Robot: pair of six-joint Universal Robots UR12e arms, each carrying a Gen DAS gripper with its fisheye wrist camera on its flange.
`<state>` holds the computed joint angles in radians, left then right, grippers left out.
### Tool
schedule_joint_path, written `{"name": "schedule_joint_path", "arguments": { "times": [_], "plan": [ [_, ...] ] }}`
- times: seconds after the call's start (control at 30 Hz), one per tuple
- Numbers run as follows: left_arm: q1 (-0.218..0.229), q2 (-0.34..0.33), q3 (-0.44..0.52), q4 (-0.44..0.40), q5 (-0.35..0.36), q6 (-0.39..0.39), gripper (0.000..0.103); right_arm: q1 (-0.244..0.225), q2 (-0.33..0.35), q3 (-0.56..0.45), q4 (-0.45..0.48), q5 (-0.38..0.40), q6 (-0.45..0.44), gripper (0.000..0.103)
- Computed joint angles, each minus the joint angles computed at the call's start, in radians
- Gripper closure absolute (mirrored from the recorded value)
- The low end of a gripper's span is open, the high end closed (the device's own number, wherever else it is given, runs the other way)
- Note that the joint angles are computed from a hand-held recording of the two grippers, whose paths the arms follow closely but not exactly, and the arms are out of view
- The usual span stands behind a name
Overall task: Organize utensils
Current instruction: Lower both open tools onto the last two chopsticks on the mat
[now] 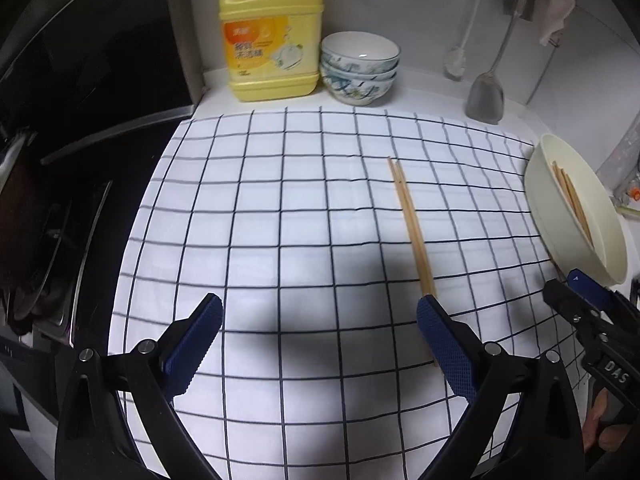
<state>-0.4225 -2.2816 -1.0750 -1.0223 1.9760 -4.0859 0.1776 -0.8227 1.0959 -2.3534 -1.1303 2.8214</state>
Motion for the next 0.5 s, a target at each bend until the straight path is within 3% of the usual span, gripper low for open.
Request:
{"name": "schedule_joint_path", "arguments": {
  "times": [0.3, 0.5],
  "plan": [
    [-0.007, 0.012, -0.027, -0.056, 0.042, -0.124, 0.007, 0.023, 0.057, -0.049, 0.061, 0.033, -0.083, 0.036],
    [-0.003, 0.031, -0.065, -0.043, 0.068, -0.140, 0.007, 0.047, 0.075, -0.058, 0.052, -0.015, -0.082, 0.036]
  ]
}}
